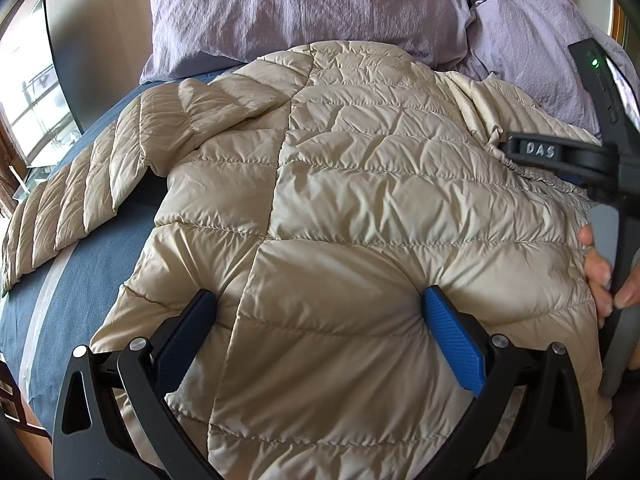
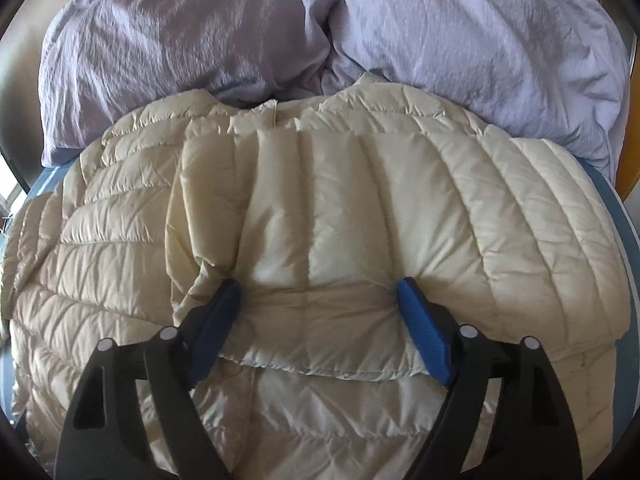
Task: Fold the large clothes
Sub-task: 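Lay the held sleeve across the jacket back and open the right gripper, then grasp the other sleeve cuff with the left gripper and lift it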
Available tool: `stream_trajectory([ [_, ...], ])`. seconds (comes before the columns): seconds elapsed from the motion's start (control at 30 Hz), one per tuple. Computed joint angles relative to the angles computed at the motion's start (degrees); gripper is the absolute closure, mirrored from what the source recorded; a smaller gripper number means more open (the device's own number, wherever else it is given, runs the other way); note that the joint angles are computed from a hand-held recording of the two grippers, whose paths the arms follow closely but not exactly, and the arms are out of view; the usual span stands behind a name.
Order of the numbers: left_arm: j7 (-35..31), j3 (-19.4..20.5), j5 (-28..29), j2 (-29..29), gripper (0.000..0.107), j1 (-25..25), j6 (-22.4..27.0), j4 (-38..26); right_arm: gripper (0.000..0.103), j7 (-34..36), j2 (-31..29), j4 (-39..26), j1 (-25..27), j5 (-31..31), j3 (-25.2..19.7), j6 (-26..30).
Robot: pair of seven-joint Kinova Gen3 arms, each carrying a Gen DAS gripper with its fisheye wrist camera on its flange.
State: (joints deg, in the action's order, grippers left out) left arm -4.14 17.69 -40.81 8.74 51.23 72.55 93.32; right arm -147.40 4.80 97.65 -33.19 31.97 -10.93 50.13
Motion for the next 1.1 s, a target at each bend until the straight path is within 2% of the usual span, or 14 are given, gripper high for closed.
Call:
stream_trajectory([
  [0.23, 0.8, 0.0, -0.1, -0.7, 0.006, -0.2, -1.2, 0.8, 0.009, 2.3, 0.5, -0.7, 0.8, -2.2, 0.5, 0.0],
  [0.33, -0.5, 0.3, 1.6, -2.2, 0.006, -1.3, -1.8, 1.2, 0.007, 1.9, 0.8, -1.1, 0.5, -1.9, 0.5, 0.8],
  [0.5, 1.6, 1.6, 2.4, -7.9, 0.006, -4.0, -1.9, 4.6, 0.005, 2.2, 0.8, -1.1, 0.6, -2.3, 0.7, 0.6],
  [0.67, 2.5, 4.0, 2.1, -12.5, 0.006, -9.2, 5.5, 6.3, 0.004, 2.3, 0.5, -0.6, 1.1, -2.8, 0.8, -0.3],
  [0.83, 0.8, 2.3, 4.2, -18.4, 0.006, -15.1, 8.3, 10.0, 0.004, 1.7, 0.5, -0.5, 1.2, -2.8, 0.8, -0.8],
  [1.1, -6.9, -7.6, 9.1, -27.9, 0.006, -25.7, 4.8, 17.4, 0.002, 2.1, 0.0, 0.3, 1.8, -3.7, 0.8, -2.5],
])
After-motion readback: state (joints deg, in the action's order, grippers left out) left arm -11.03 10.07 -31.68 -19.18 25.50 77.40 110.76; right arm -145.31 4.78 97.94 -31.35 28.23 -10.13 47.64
